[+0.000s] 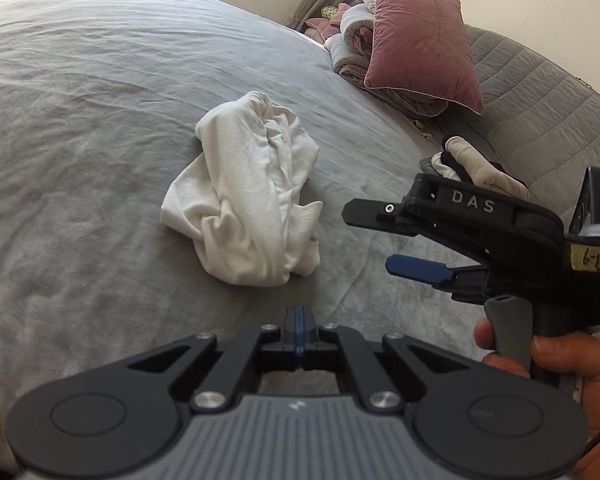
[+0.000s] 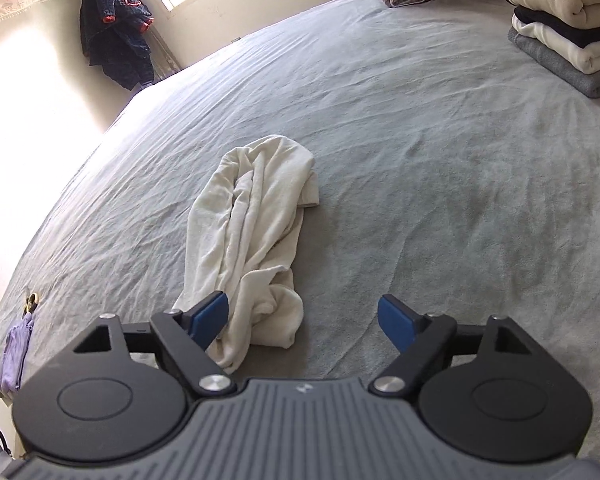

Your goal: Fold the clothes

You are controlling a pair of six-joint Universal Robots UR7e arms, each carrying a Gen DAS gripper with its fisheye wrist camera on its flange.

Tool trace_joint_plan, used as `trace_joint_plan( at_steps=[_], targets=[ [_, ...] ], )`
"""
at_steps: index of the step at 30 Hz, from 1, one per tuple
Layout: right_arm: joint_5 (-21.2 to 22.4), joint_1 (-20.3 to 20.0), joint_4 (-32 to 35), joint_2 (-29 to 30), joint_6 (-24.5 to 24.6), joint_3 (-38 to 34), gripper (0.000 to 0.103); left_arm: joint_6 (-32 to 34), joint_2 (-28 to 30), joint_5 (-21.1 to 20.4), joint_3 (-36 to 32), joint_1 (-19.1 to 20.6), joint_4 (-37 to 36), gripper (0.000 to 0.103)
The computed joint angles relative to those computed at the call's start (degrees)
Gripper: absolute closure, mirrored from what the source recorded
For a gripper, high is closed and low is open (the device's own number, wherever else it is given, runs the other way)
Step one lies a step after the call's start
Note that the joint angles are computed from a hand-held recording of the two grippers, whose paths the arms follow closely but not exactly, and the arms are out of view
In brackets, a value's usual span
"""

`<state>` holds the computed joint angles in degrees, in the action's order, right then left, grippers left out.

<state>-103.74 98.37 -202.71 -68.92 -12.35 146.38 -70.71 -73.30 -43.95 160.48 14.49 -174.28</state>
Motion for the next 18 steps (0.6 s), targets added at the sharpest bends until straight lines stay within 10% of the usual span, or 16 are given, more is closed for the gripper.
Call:
trace_joint_plan(
  at_steps=[5,9,18],
  targets=[
    [4.36,0.08,1.71,0.02,0.62,-0.37,0.034,-5.86,-5.91,1.45,0.53,-0.33,8.61,0.099],
    [6.82,0.49,3.08,0.56,0.6,-1.07,0.048,-10.94,-11.56,2.18,0.49,0.16,17.53,0.067],
    [8.47,1.44,4.59,3.68,0.15,-2.72,0.051,-16.6,-16.07,3.74,-0.57,1.49,27.39,0.042]
  ],
)
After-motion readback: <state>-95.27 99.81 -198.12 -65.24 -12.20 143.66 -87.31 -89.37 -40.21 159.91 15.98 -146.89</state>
